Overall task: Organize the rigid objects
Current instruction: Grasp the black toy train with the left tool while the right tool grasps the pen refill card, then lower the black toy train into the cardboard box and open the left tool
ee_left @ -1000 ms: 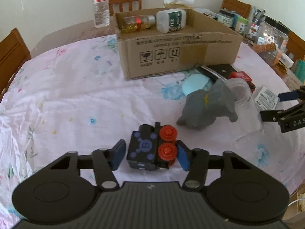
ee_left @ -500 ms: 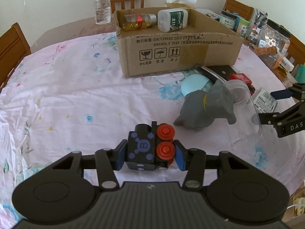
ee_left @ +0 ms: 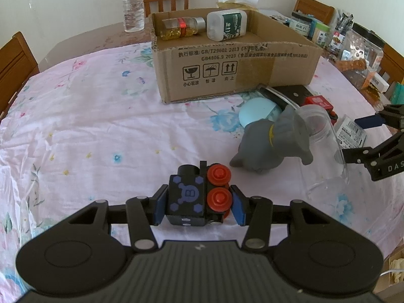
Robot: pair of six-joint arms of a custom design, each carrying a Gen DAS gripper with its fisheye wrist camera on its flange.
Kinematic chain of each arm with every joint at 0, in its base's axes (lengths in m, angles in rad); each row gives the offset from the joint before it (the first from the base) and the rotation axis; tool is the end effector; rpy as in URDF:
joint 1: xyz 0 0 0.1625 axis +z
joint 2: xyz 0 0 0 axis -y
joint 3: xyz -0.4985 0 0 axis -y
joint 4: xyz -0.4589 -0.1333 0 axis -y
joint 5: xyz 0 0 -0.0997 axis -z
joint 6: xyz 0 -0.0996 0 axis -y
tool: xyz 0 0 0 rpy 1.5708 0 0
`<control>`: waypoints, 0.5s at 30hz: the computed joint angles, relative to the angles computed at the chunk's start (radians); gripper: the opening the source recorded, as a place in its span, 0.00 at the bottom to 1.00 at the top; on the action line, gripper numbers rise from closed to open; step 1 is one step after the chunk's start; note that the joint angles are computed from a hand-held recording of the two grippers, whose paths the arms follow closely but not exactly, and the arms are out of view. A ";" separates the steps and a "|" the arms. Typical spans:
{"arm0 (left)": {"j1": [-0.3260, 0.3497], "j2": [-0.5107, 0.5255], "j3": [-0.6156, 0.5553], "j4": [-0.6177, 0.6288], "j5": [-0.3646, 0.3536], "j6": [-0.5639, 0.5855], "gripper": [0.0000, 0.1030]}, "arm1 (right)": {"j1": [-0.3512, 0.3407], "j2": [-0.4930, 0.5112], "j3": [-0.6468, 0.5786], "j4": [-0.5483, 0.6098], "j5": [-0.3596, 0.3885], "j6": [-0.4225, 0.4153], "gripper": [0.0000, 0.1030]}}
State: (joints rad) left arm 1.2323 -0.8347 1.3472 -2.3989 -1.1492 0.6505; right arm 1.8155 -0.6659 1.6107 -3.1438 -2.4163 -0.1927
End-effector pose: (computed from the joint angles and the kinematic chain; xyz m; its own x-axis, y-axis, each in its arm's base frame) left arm -0.1206 -0.8668 0.2515 -0.5273 0.6888 -0.4975 0.7979 0.6026 -0.0114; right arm 0.2461 -0.7429 0.1037 -0.6987 0.1107 0.7068 -0.3360 0.8214 -0.4609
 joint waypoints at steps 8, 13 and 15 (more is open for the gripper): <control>-0.004 0.007 -0.032 0.052 -0.001 -0.016 0.47 | 0.005 -0.015 -0.002 0.069 -0.004 0.029 0.91; -0.012 0.008 -0.052 0.086 0.010 0.011 0.47 | 0.010 -0.031 0.001 0.092 0.004 0.030 0.91; -0.014 0.008 -0.062 0.102 0.009 0.021 0.47 | 0.012 -0.038 0.000 0.103 0.005 0.024 0.91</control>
State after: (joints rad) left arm 1.2179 -0.8263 1.2853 -2.2971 -1.1404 0.6713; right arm 1.8272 -0.7037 1.6109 -3.0407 -2.4117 -0.1686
